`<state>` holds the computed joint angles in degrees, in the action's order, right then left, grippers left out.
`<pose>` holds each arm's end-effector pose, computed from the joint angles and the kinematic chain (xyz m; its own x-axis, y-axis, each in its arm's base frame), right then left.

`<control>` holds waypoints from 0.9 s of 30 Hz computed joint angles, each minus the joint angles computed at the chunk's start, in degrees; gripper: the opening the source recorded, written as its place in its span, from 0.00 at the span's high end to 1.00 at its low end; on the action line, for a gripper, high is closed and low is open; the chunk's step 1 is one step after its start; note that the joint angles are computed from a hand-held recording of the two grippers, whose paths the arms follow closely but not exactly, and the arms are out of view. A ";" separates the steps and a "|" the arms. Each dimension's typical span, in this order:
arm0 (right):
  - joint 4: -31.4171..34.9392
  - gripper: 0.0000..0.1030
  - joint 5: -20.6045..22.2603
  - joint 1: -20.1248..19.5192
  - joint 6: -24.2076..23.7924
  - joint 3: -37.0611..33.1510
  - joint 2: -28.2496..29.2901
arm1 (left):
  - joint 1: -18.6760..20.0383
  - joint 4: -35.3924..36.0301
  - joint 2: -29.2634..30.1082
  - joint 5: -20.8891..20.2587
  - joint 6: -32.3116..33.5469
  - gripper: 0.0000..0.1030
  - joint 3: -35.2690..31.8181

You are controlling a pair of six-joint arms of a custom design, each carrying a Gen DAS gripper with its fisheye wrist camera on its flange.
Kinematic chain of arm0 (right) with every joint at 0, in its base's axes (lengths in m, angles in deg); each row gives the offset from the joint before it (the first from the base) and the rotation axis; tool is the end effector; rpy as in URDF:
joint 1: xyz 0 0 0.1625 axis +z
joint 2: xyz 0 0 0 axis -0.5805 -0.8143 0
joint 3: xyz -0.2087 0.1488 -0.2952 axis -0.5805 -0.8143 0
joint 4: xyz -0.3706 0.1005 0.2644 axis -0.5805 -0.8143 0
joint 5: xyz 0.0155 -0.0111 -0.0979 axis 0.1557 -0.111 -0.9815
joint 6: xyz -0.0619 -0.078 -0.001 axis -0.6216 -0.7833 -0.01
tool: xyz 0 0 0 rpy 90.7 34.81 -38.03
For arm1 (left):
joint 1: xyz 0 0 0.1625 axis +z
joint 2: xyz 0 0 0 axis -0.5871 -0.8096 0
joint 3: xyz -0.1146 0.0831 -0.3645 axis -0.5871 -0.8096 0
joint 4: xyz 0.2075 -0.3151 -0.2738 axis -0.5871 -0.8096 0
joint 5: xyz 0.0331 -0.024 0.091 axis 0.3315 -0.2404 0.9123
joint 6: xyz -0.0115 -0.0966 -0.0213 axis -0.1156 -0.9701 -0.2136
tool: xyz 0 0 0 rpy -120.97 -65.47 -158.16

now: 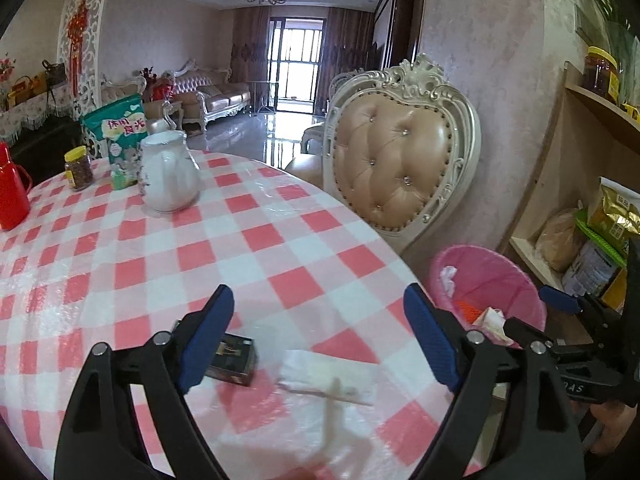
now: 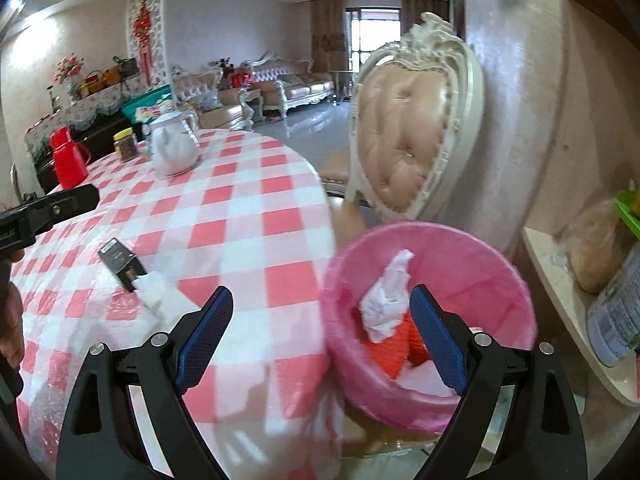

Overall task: Collect trash
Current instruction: 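Move both grippers to the black box and white tissue packet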

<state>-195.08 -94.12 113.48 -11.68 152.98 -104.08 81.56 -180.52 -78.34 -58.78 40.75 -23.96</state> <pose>-0.0381 -0.8107 0.3859 -0.6476 -0.4627 0.6054 -0.7436 0.5574 -0.3693 -0.4259 -0.7521 -0.0355 -0.7643 -0.1292 -0.6318 0.4700 0.5593 -0.6829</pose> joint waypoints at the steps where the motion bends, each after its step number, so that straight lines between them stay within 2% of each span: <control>1: -0.06 0.18 0.06 0.24 -0.24 0.46 -0.07 | 0.13 -0.39 -0.24 0.66 0.53 0.16 0.40; 7: 0.30 0.18 0.29 1.31 -1.23 2.72 -0.30 | 1.22 -0.93 -3.01 2.01 0.24 0.14 4.63; 15: 2.20 0.18 -0.95 2.78 -3.06 3.32 1.30 | 3.22 1.60 -7.02 0.79 -3.71 0.08 10.29; 18: 2.52 0.18 -1.53 3.09 -3.84 3.37 1.84 | 3.93 3.10 -7.48 0.13 -5.00 0.05 10.92; 27: 3.80 0.18 -3.66 3.69 -4.85 1.96 4.19 | 6.33 8.77 -7.88 -1.40 -9.80 0.05 11.41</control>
<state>-191.28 -97.78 117.17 -16.53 154.94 -99.90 87.89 -171.75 -86.22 -60.18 30.95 -12.54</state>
